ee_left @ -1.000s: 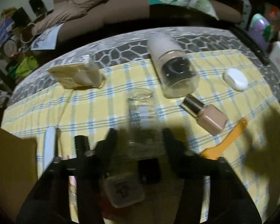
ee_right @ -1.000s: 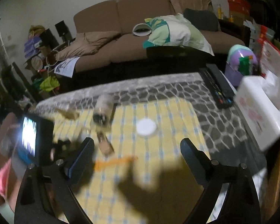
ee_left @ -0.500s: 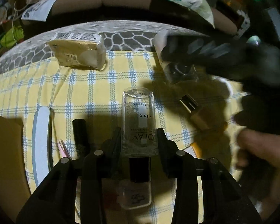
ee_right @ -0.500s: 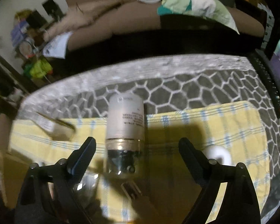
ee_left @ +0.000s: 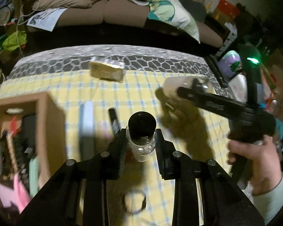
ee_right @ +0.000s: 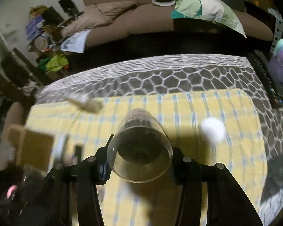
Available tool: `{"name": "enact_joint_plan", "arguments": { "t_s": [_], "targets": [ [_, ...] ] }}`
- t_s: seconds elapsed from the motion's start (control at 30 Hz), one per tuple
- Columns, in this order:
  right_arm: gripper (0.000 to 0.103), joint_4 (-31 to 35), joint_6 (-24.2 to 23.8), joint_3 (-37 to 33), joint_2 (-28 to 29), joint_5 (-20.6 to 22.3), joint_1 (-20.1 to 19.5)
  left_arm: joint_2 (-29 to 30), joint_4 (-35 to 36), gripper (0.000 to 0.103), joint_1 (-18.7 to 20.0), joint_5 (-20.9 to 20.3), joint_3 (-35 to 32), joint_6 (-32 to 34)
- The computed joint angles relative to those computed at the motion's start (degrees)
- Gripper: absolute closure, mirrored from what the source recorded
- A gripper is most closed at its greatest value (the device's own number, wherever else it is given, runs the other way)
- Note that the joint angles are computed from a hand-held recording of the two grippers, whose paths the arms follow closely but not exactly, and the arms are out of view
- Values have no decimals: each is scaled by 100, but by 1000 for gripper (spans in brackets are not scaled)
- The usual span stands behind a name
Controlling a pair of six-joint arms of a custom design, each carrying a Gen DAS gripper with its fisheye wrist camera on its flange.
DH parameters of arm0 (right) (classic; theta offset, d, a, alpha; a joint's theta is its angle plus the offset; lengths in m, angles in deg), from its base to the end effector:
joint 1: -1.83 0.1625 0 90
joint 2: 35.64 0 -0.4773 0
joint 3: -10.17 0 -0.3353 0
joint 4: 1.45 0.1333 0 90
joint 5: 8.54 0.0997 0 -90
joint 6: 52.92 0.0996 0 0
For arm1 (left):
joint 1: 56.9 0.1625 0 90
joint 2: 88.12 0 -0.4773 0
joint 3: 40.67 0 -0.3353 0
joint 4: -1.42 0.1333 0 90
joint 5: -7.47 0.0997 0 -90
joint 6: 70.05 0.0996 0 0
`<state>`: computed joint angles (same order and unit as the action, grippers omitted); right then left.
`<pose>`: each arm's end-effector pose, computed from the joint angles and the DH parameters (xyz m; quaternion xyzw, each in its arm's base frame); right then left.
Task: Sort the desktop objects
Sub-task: 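Carry both bottles into the cardboard box and open both tools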
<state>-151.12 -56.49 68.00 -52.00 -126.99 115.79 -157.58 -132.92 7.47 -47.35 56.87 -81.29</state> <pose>0.4160 -0.7248 0.0228 0.1900 -0.9389 0.1938 0.2117 -0.0797 -0.6070 0.4014 0.0758 0.9416 -0.2225 0.2412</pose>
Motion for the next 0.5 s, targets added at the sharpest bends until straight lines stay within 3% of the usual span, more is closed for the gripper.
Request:
{"name": "enact_joint_plan", "arguments": {
  "t_s": [0.13, 0.27, 0.5],
  "targets": [
    [55, -224, 70, 975, -596, 139, 260, -508, 367, 77, -111, -42, 199, -328],
    [55, -193, 94, 1623, -1022, 216, 645, -1333, 836, 77, -514, 51, 548, -632],
    [55, -449, 231, 2297, -1265, 643, 1360, -2807, 2376, 77, -1199, 557, 777, -1305]
  ]
}}
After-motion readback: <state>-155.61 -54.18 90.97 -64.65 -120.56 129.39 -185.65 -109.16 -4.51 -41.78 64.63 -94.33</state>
